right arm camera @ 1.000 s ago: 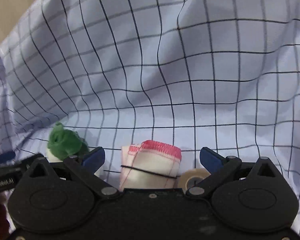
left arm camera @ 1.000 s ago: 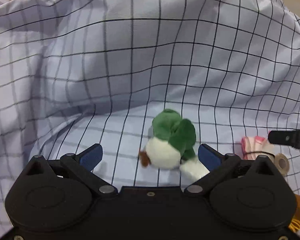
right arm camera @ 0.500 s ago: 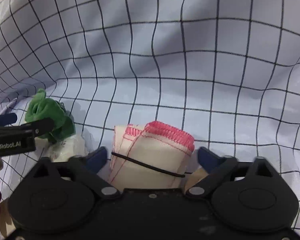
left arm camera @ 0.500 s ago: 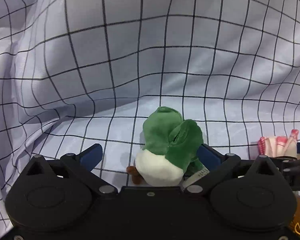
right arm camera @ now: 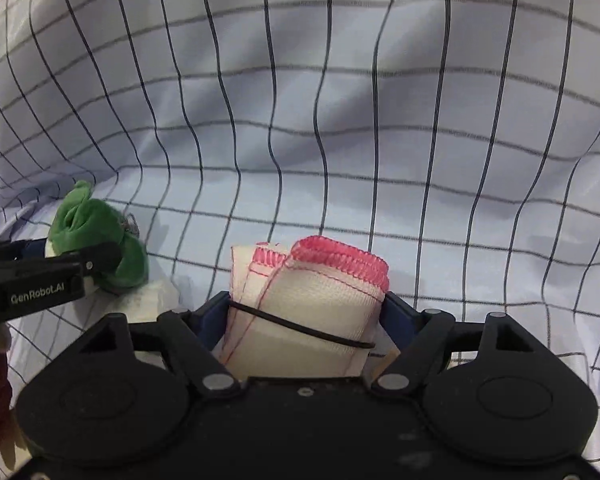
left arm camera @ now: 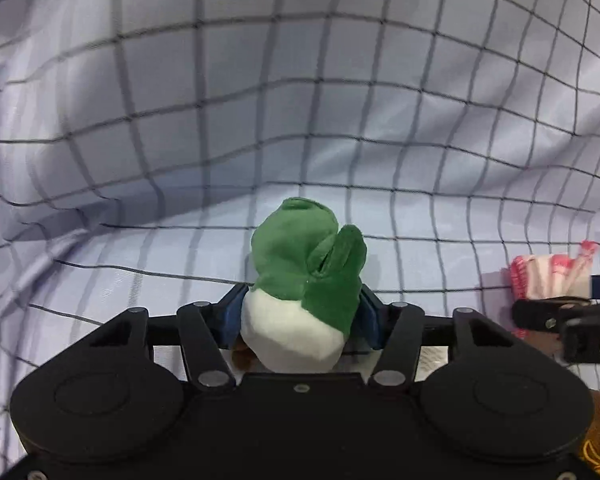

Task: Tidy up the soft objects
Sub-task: 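Carry the green plush toy and pink-edged cloth back toward the basket with both tools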

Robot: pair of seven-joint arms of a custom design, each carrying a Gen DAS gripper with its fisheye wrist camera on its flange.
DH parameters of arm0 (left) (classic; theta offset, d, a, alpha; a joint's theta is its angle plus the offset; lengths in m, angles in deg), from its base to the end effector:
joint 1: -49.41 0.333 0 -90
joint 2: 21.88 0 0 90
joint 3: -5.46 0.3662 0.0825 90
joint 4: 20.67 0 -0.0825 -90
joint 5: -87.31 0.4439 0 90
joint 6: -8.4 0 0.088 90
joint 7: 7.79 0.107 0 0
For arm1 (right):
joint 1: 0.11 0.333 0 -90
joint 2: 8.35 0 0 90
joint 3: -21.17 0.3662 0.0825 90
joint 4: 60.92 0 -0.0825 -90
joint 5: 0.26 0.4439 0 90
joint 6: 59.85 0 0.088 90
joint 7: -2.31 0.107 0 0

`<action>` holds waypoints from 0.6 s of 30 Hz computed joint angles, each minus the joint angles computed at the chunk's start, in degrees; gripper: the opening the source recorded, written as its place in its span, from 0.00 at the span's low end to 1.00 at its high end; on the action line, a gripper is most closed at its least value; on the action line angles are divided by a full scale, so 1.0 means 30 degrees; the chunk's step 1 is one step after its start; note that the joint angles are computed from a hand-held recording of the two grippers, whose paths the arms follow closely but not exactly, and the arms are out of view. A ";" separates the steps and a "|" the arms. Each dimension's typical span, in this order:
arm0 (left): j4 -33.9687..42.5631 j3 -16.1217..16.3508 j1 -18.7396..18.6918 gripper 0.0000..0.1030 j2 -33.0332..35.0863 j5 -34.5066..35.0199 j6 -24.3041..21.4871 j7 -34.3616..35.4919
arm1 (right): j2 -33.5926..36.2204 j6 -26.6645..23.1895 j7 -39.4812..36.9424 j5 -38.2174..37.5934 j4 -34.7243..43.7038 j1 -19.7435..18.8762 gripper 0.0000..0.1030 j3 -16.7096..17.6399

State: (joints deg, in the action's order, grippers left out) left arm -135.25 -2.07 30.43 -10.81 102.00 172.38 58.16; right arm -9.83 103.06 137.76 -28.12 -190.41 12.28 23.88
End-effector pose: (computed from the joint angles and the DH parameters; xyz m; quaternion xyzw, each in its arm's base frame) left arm 0.6171 -0.3181 0.4555 -0.5769 0.7456 -0.2873 0.1692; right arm 0.5759 0.1810 0.4506 -0.6327 0.7045 -0.2065 0.2465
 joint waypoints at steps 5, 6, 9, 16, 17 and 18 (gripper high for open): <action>-0.1205 0.0594 0.0199 0.52 -0.1240 0.1052 0.0670 -0.1865 | -0.0411 -0.0181 0.0763 -0.0831 0.0326 0.0127 0.77 0.0268; -0.1487 0.0684 0.0313 0.52 -0.1544 0.1507 0.0735 -0.2388 | -0.0425 -0.0195 0.0788 -0.0866 0.0453 0.0202 0.77 0.0348; -0.2318 0.0764 0.0958 0.52 -0.2407 0.3126 0.0578 -0.3956 | -0.0326 -0.0217 0.1109 -0.1334 0.0980 0.0488 0.77 0.0630; -0.4811 -0.0321 0.3121 0.53 -0.4774 0.3742 -0.0336 -0.5079 | 0.0520 -0.0054 0.0091 -0.1016 0.2407 0.1813 0.77 0.1204; -0.5152 -0.0507 0.3430 0.53 -0.5080 0.3868 -0.0432 -0.5241 | 0.0695 0.0054 -0.0193 -0.0800 0.2584 0.2039 0.77 0.1293; -0.5565 -0.0666 0.3749 0.53 -0.5447 0.3902 -0.0469 -0.5341 | 0.0775 0.0136 -0.0545 -0.0477 0.2669 0.2250 0.77 0.1366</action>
State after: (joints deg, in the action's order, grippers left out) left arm -151.95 -4.07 41.68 -27.15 113.70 170.97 42.14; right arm -7.50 103.47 136.13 -29.55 -182.40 19.03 27.98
